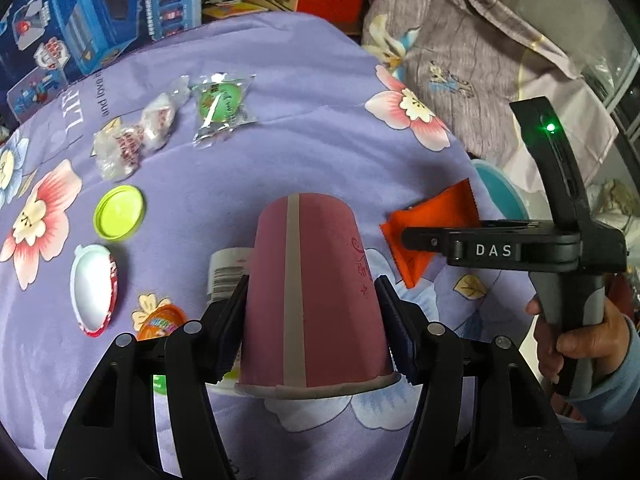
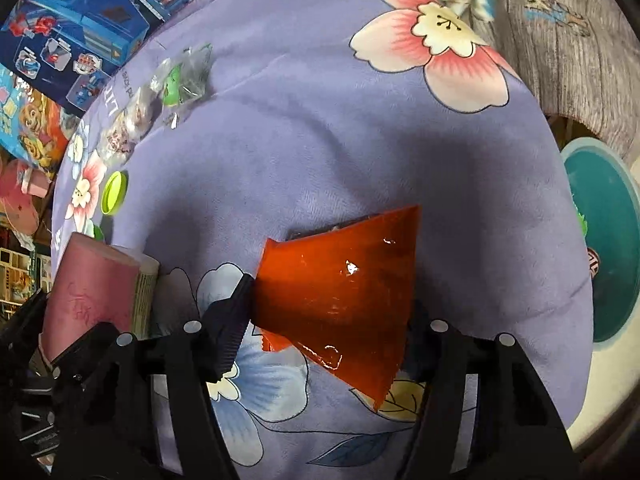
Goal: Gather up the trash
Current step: 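Carry the pink cup and orange wrapper over the bin and release both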
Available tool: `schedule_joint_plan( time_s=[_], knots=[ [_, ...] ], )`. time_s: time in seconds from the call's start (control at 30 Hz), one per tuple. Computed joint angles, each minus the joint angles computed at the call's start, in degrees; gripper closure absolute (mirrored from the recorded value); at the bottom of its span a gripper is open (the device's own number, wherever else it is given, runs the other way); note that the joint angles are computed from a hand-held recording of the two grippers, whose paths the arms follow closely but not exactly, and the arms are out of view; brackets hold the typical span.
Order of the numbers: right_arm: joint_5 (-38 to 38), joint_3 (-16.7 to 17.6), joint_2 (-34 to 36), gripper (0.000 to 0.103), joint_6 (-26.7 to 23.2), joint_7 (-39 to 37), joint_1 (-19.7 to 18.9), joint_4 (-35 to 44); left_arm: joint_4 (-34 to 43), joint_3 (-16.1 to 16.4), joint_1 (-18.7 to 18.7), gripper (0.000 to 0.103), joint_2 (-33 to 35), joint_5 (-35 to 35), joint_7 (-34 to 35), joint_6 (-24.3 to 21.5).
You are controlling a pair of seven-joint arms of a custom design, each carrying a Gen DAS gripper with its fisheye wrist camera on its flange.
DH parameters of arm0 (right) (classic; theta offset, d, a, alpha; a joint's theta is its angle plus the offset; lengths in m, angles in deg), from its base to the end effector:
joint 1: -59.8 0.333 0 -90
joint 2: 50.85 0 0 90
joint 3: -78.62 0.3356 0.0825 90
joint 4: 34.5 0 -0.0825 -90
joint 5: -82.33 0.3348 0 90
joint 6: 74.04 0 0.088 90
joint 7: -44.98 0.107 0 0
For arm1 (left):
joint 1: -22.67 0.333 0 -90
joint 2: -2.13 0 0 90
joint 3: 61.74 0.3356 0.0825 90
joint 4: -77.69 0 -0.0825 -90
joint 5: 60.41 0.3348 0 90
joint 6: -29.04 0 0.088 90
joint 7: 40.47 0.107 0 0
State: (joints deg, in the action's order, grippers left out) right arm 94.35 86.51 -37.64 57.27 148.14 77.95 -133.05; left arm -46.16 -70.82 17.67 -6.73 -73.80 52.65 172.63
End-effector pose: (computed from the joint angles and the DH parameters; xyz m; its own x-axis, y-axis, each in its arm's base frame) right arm 0.5560 0.2677 0.5238 0.1384 -0.9467 -0.2908 -0.9639 -0.0613 -0.2593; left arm 0.4813 -0.1237 0.5577 -0.1888 -0.9688 0.1606 -0.8772 0.0928 -0.4710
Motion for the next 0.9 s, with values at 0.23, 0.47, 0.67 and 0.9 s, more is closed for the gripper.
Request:
schedule_joint_plan(
  time_s=[0.23,0.47,0.67,0.9],
  knots=[
    [1.3,-1.6,-4.8,0.044,3.3,-0.1,-2.0,-4.4,4.3,-1.4,-1.9,0.041,3.5,1.0,1.2,-0.7],
    [1.2,-4.7,-11.8,0.044,6.5,0.8,-4.9,-10.8,11.8,-3.5,-5.7,0.041,9.5,1.5,3.4,-1.4],
    [0.6,-8.2,-17.0,0.044,9.1,2.0,-8.3,-16.8,19.5,-5.1,-10.0,0.041,15.3,5.0,2.8,-2.3],
    [2.6,-11.8,-20.0,0.043,11.8,0.4,-11.9,-21.7,29.4,-5.4,-15.3,0.041,22.5,10.2,0.2,-5.7]
  ],
)
